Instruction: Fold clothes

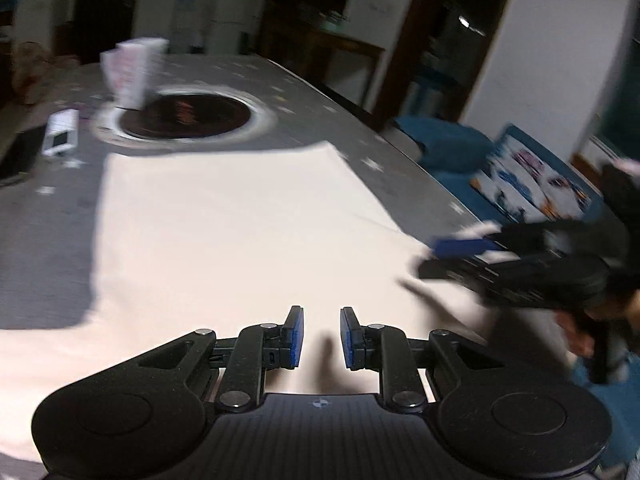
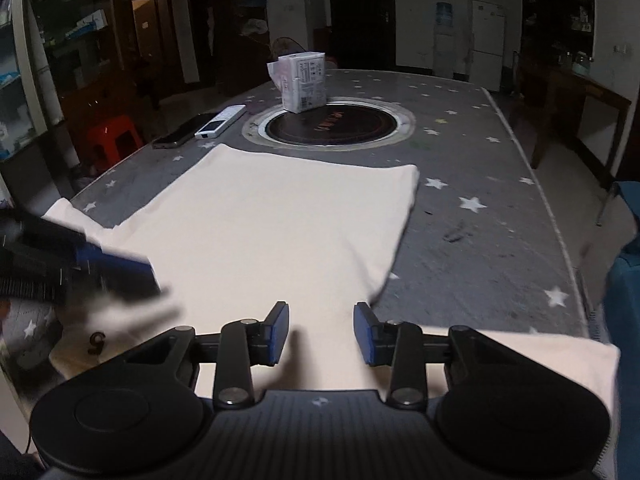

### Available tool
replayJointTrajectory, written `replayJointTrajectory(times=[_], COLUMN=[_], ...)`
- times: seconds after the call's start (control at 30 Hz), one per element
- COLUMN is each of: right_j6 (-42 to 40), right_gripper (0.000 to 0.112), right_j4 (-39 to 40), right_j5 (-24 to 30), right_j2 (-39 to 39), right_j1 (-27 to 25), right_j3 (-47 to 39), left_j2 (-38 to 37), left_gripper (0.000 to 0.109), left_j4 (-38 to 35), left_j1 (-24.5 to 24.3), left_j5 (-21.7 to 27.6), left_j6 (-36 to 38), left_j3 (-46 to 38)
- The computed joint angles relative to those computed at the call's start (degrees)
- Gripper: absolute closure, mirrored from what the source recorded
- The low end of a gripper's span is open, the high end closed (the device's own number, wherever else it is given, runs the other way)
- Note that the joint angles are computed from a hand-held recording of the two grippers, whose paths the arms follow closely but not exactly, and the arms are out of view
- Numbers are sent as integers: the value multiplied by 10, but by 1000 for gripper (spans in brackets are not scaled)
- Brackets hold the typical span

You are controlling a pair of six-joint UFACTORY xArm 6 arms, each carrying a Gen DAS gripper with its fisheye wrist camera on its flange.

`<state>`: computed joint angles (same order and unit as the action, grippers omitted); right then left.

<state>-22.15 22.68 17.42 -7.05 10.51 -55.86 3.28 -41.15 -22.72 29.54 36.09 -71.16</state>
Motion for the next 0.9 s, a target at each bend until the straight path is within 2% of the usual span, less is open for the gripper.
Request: replayJointTrajectory(times=[0.13, 0.2, 0.3, 0.47, 0.63, 0.83, 0.9], right_j6=[17, 30, -1, 26, 39, 142, 152], right_gripper=[78, 79, 79, 79, 79, 78, 78], right_j4=[-21, -34, 2, -31, -35, -145, -151], right_j5=[-9, -19, -23, -13, -19, 9, 12], right_j2=[28, 22, 7, -2, -48, -90, -105], right_j1=[-4, -3, 0, -8, -23, -67, -75], right_j3=[-11, -3, 6, 24, 61, 102, 113], left_j2=[-1, -3, -6, -6, -8, -13, -14], left_gripper=[87, 85, 80, 79, 79, 79, 79], left_j4=[16, 17, 17, 17, 26, 23, 16], left_j1=[-17, -20, -23, -23, -23, -17, -12], left_j5=[12, 11, 12, 15, 11, 17, 24], left_j6=[1, 6, 12, 21, 34, 48, 54], left_j3=[9, 15, 20, 19, 23, 28, 28])
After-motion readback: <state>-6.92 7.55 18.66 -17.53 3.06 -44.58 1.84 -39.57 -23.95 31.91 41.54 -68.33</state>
